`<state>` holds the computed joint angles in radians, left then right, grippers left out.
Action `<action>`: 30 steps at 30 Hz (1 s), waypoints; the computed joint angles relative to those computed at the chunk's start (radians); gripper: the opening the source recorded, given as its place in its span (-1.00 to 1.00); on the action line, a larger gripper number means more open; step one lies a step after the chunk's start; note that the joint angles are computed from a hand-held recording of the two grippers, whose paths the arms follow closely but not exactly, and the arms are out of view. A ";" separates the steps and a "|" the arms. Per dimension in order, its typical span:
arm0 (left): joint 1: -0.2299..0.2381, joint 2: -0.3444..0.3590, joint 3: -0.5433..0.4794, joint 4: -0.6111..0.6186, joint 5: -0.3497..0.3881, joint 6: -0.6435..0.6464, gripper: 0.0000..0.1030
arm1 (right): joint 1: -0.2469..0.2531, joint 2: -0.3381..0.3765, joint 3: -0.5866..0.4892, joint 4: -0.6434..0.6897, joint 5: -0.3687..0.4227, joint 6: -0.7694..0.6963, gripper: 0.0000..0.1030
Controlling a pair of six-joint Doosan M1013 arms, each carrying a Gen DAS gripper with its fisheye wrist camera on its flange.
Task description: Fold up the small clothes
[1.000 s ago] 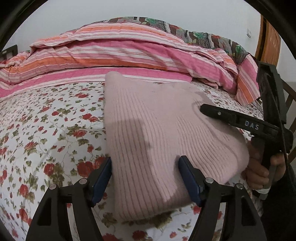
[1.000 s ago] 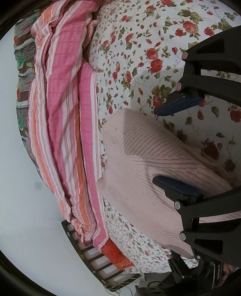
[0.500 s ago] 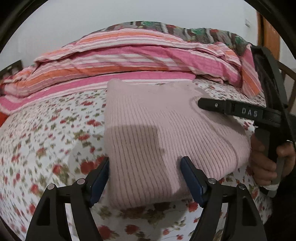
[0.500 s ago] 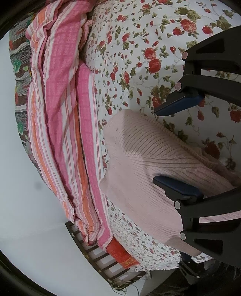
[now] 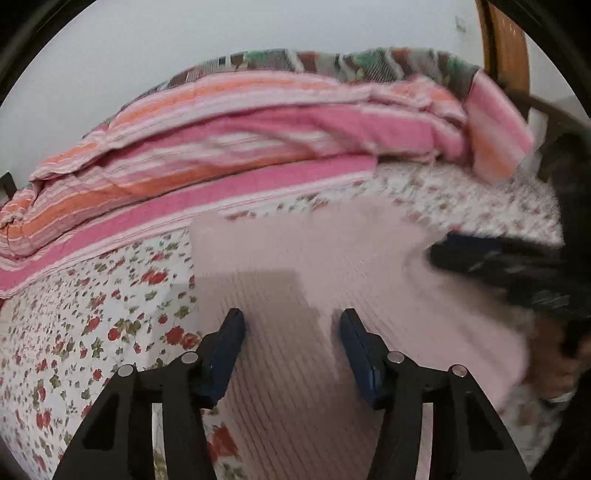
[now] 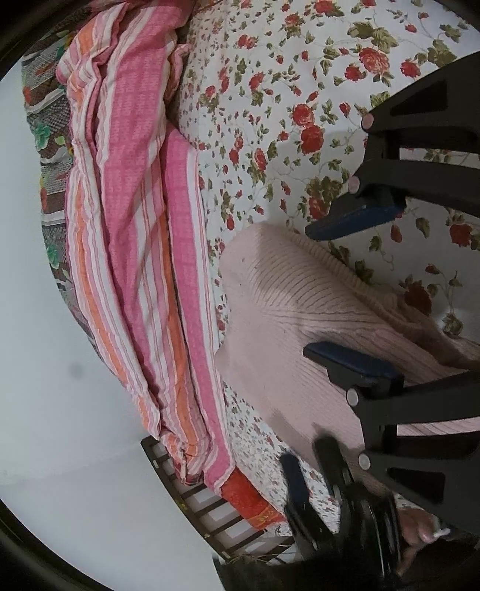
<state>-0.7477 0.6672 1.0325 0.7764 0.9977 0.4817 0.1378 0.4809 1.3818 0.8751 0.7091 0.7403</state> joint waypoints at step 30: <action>-0.015 -0.041 0.129 0.161 -0.093 -0.316 0.30 | 0.024 -0.029 0.055 -0.026 -0.127 -0.036 -0.08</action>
